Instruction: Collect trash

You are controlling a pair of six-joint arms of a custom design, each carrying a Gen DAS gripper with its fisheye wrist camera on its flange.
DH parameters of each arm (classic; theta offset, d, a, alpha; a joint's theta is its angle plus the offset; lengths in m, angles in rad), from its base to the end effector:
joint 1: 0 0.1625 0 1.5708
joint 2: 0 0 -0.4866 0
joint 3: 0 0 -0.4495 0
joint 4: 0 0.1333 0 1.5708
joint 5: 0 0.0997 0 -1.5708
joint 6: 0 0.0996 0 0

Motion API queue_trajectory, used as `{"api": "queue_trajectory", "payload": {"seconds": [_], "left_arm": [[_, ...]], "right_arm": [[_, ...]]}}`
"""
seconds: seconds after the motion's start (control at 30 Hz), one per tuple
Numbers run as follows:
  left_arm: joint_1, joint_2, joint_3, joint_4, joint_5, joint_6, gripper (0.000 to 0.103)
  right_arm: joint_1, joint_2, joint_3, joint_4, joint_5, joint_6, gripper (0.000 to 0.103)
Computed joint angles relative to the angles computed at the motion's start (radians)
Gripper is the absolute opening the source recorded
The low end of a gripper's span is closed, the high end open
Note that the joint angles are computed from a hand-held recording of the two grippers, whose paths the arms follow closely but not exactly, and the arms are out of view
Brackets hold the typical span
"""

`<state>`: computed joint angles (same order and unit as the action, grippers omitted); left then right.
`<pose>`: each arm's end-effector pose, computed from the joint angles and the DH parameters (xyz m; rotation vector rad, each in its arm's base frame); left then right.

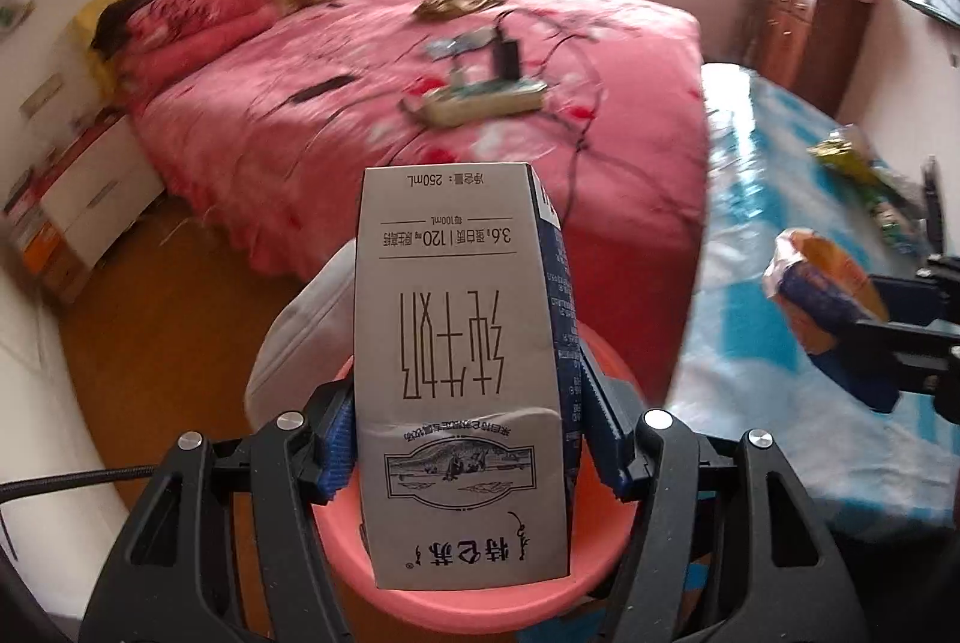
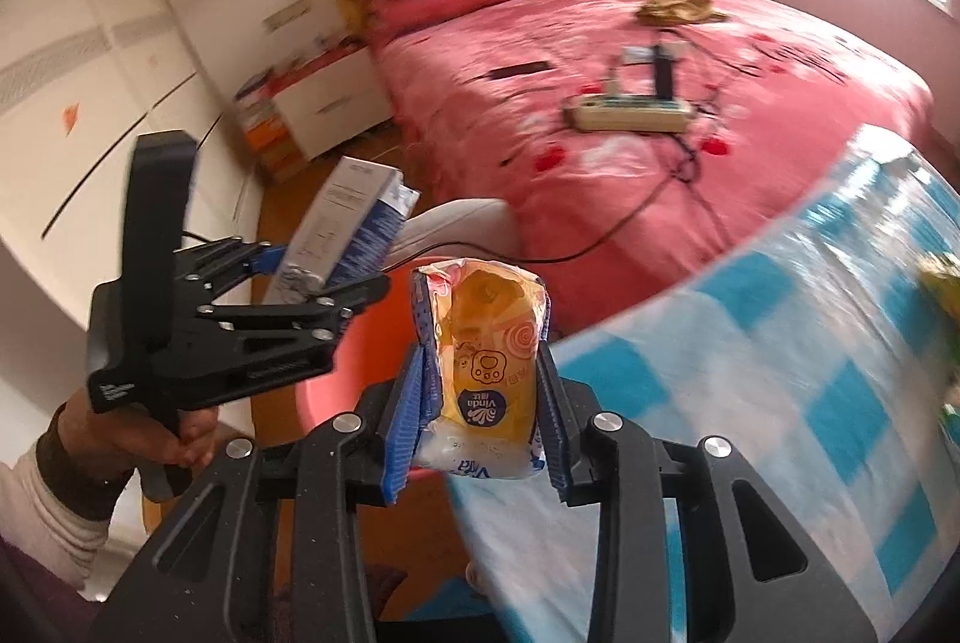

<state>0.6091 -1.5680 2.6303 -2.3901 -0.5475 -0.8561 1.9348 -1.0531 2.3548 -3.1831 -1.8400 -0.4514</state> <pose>-0.1248 -0.3533 0.1822 0.2677 2.1969 -0.8123 0.2723 -0.4148 0.0911 1.0670 -2.6217 0.4259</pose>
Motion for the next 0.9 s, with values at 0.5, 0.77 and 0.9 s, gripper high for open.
{"api": "queue_trajectory", "payload": {"seconds": [0.5,0.77,0.9], "left_arm": [[0.072,0.021,0.036,-0.05,0.041,0.003,0.069],[0.033,0.076,0.065,-0.209,0.095,0.112,0.076],[0.009,0.099,0.063,-0.205,0.124,0.098,0.076]], "right_arm": [[-0.005,0.087,-0.029,-0.041,0.034,0.052,0.085],[-0.031,0.057,0.047,-0.292,-0.048,0.019,0.094],[-0.07,0.039,0.091,-0.398,-0.031,-0.02,0.098]]}}
